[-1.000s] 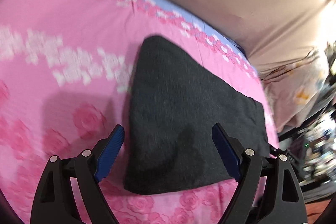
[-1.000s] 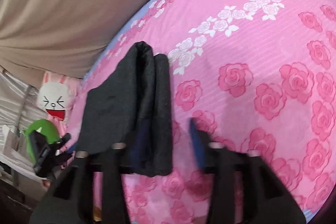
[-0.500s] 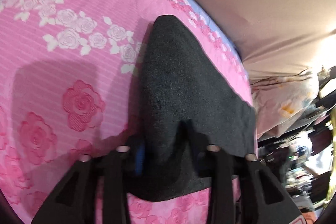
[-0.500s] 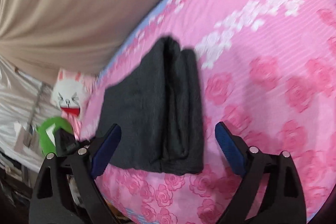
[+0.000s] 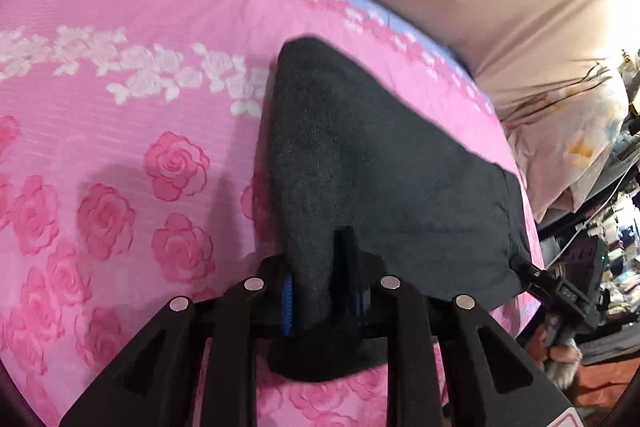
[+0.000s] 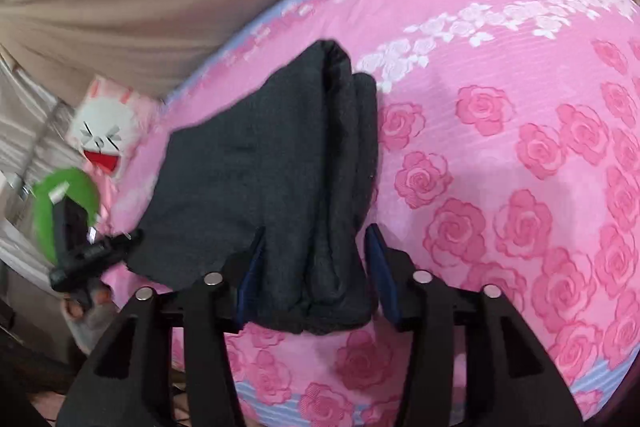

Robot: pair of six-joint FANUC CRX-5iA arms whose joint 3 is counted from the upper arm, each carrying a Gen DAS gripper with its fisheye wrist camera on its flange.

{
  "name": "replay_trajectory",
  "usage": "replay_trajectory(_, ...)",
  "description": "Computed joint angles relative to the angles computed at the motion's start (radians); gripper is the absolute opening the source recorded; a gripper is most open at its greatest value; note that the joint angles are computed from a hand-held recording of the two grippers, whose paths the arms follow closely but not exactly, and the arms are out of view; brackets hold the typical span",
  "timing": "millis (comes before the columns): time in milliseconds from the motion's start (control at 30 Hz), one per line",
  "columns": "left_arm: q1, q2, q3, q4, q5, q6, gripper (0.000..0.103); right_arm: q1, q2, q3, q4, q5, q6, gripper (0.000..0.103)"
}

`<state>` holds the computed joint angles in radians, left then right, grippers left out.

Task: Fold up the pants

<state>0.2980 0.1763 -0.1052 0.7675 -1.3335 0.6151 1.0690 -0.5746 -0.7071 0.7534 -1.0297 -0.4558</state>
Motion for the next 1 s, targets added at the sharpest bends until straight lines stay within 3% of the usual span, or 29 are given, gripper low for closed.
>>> replay_trajectory(67, -0.002, -0.055, -0.022, 0.019, 0.057, -0.032, 0.018, 0.041, 0.042, 0.053, 0.104, -0.122, 0.02, 0.044)
replay_trajectory(133, -0.019, -0.12, -0.053, 0.059, 0.146, -0.09, 0.028, 0.027, 0.081, 0.109, 0.146, -0.121, 0.104, 0.032)
replay_trajectory(167, -0.031, -0.135, -0.06, 0.082, 0.17, -0.114, 0.035, -0.002, 0.095, 0.116, 0.187, -0.065, 0.14, 0.027)
replay_trajectory(267, -0.09, -0.139, -0.061, 0.118, 0.24, -0.118, 0.046, -0.127, 0.17, 0.165, 0.121, 0.077, 0.286, 0.021)
replay_trajectory(333, -0.124, -0.124, -0.053, 0.083, 0.268, -0.104, 0.055, -0.227, 0.261, 0.211, -0.019, 0.026, 0.405, 0.017)
replay_trajectory(400, -0.169, -0.087, -0.019, -0.033, 0.32, -0.023, 0.056, -0.269, 0.249, 0.194, -0.071, 0.089, 0.34, 0.014)
replay_trajectory(433, -0.185, -0.061, 0.013, -0.112, 0.322, 0.037, 0.055, -0.256, 0.219, 0.172, -0.031, 0.121, 0.271, 0.017)
replay_trajectory(533, -0.189, -0.029, 0.023, -0.149, 0.308, 0.066, 0.057, -0.176, 0.18, 0.156, 0.084, 0.08, 0.247, 0.018)
replay_trajectory(600, -0.189, -0.03, 0.009, -0.143, 0.33, 0.054, 0.06, -0.19, 0.25, 0.203, -0.007, 0.009, 0.345, 0.019)
replay_trajectory(633, -0.191, -0.029, 0.008, -0.141, 0.333, 0.053, 0.062, -0.208, 0.258, 0.196, -0.043, 0.021, 0.351, 0.016)
replay_trajectory(667, -0.192, -0.033, 0.007, -0.145, 0.337, 0.056, 0.062, -0.205, 0.232, 0.171, -0.051, 0.048, 0.305, 0.017)
replay_trajectory(767, -0.181, -0.062, -0.015, -0.145, 0.338, 0.041, 0.062, -0.114, 0.16, 0.116, 0.083, 0.034, 0.153, 0.022)
replay_trajectory(833, -0.147, -0.103, -0.053, -0.096, 0.3, -0.023, 0.062, -0.038, 0.124, 0.117, 0.091, -0.012, 0.142, 0.022)
replay_trajectory(900, -0.119, -0.148, -0.097, -0.05, 0.255, -0.108, 0.062, 0.049, 0.102, 0.128, 0.048, -0.127, 0.12, 0.024)
replay_trajectory(1000, -0.098, -0.212, -0.157, -0.024, 0.204, -0.197, 0.073, 0.168, 0.046, 0.105, -0.014, -0.217, 0.028, 0.025)
